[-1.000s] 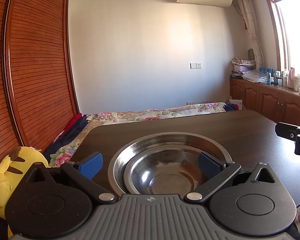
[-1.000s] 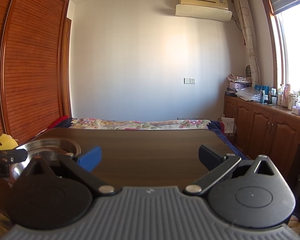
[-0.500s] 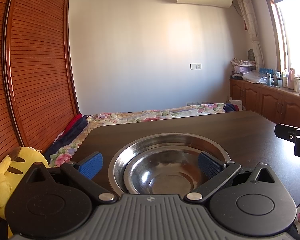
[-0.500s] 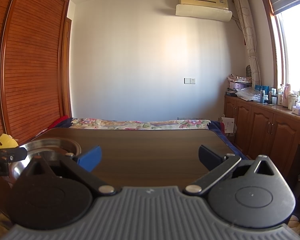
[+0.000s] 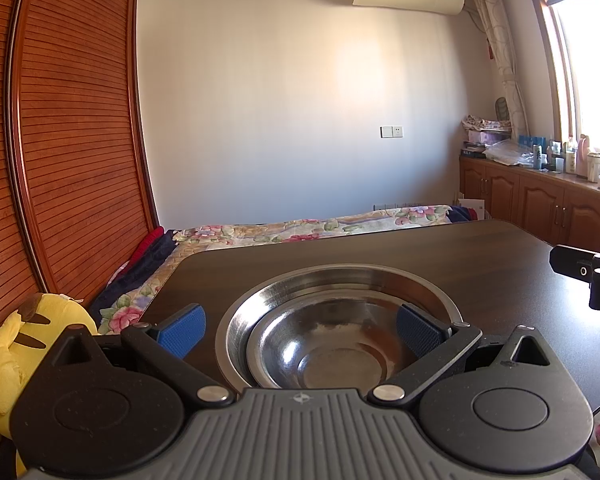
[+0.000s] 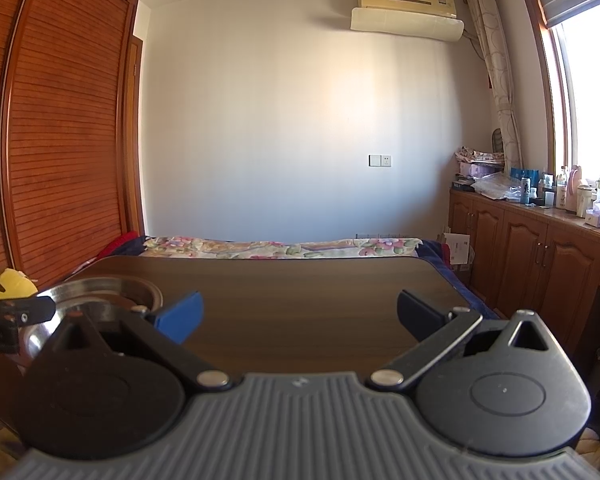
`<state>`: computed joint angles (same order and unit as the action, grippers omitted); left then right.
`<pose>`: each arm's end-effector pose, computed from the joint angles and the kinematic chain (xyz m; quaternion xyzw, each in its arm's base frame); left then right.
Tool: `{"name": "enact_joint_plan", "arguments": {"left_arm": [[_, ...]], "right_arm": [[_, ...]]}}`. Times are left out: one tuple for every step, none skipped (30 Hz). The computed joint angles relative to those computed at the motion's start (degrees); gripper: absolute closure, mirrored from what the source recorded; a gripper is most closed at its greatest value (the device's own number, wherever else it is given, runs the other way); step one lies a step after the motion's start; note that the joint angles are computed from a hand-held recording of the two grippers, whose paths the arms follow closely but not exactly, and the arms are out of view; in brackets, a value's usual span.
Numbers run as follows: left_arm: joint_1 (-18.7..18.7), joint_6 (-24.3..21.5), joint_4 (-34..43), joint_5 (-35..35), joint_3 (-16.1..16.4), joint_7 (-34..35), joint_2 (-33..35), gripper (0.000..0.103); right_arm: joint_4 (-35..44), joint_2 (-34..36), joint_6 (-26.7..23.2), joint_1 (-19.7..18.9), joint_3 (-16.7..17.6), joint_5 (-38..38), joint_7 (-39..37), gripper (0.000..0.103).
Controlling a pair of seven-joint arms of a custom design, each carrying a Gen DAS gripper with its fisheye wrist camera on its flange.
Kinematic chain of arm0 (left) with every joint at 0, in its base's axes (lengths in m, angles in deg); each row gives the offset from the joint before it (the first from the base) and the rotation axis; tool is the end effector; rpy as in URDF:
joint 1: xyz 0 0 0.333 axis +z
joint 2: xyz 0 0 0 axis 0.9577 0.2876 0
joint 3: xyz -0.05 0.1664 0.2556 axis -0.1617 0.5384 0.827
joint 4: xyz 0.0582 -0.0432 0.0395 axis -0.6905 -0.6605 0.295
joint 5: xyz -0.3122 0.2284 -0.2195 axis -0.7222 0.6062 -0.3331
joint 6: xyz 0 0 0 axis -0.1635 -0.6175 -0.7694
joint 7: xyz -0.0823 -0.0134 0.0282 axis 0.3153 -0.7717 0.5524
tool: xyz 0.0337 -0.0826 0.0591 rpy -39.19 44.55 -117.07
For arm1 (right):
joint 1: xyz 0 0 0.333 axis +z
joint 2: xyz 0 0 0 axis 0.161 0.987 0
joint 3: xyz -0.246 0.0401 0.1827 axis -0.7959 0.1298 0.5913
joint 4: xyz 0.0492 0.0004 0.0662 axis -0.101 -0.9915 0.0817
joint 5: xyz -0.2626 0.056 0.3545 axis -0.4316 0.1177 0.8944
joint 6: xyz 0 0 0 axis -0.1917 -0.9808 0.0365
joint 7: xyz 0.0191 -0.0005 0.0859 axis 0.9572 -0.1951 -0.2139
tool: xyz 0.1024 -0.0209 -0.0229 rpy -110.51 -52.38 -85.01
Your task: Organize plates and bowls
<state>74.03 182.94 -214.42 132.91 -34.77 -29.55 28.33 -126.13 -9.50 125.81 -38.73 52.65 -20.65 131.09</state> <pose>0.5161 -0.1354 0.4660 -0.3609 0.7299 -0.4869 0.3160 0.4410 0.1332 0.4723 -0.3923 0.6701 -0.5378 0.3283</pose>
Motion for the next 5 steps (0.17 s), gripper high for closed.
{"name": "enact_joint_plan", "arguments": {"left_arm": [[0.00, -0.02, 0.04, 0.04, 0.00, -0.06, 0.00, 0.000], [0.02, 0.04, -0.16, -0.19, -0.03, 0.22, -0.08, 0.000], [0.01, 0.04, -0.16, -0.19, -0.02, 0.22, -0.08, 0.000], [0.00, 0.02, -0.03, 0.20, 0.05, -0.14, -0.04, 0.000], [0.01, 0.05, -0.11, 0.20, 0.04, -0.13, -0.08, 0.000]], "right_arm": [[0.00, -0.02, -0.05, 0.00, 0.03, 0.04, 0.01, 0.000], [0.00, -0.02, -0.04, 0.00, 0.03, 0.05, -0.01, 0.000], [-0.01, 0.02, -0.04, 0.03, 0.02, 0.08, -0.01, 0.000], [0.02, 0.03, -0.05, 0.03, 0.03, 0.10, -0.02, 0.000], [0.01, -0.02, -0.10, 0.02, 0.05, 0.09, -0.03, 0.000]]}}
